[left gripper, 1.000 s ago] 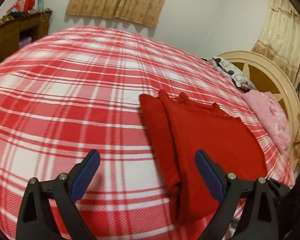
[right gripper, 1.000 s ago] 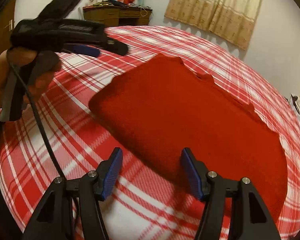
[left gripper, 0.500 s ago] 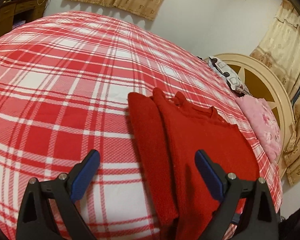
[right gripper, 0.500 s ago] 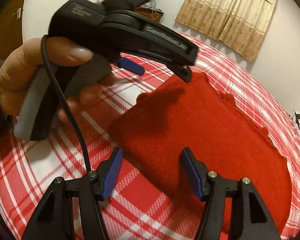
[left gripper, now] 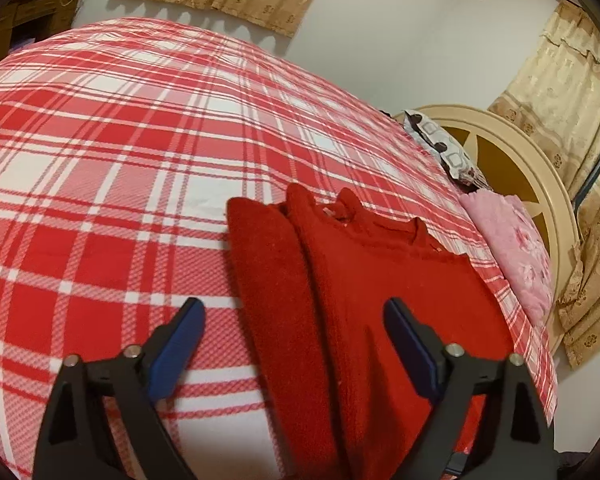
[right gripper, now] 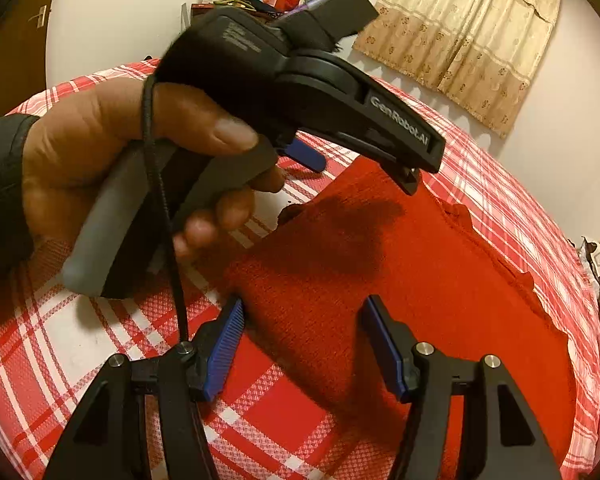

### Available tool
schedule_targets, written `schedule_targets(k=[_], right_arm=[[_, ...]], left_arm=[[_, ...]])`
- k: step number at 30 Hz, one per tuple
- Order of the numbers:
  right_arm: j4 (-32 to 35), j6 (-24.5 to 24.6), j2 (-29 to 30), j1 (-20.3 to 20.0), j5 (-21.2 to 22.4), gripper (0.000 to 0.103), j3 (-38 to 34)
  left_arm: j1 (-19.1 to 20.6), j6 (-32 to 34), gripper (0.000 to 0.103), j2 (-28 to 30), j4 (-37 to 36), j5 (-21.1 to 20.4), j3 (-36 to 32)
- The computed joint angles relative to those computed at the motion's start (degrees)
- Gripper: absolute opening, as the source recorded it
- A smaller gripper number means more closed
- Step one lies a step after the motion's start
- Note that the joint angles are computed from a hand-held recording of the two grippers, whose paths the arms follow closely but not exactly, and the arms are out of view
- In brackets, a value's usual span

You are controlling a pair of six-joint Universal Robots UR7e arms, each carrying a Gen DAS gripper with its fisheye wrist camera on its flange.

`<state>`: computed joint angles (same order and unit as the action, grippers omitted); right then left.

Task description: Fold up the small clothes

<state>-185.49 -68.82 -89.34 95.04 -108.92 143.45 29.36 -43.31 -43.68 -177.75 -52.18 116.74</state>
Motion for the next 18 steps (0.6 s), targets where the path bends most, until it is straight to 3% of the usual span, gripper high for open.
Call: schedule_targets(k=[7, 10, 14, 18], right_arm=[[0.2, -1.3, 0.0, -0.2, 0.9, 0.037, 0.0], [2.6, -1.3, -0.9, -0.2, 1.5, 0.014, -0.2], [4.8, -1.8, -2.7, -0.3, 2.2, 0.009, -0.4], [7.6, -1.4, -4.4, -1.3, 3.9, 0.008, -1.8]], left_arm=[[1.8, 0.3, 0.073, 0.7, -1.7, -2.5, -0.8], [2.7, 1.2, 0.043, 0.8, -2.8, -5.3, -0.9], [2.6, 1.9, 0.030, 0.8, -2.8, -6.0, -1.3], [2.2, 0.8, 0.025, 0.5, -1.3, -5.8, -1.8]])
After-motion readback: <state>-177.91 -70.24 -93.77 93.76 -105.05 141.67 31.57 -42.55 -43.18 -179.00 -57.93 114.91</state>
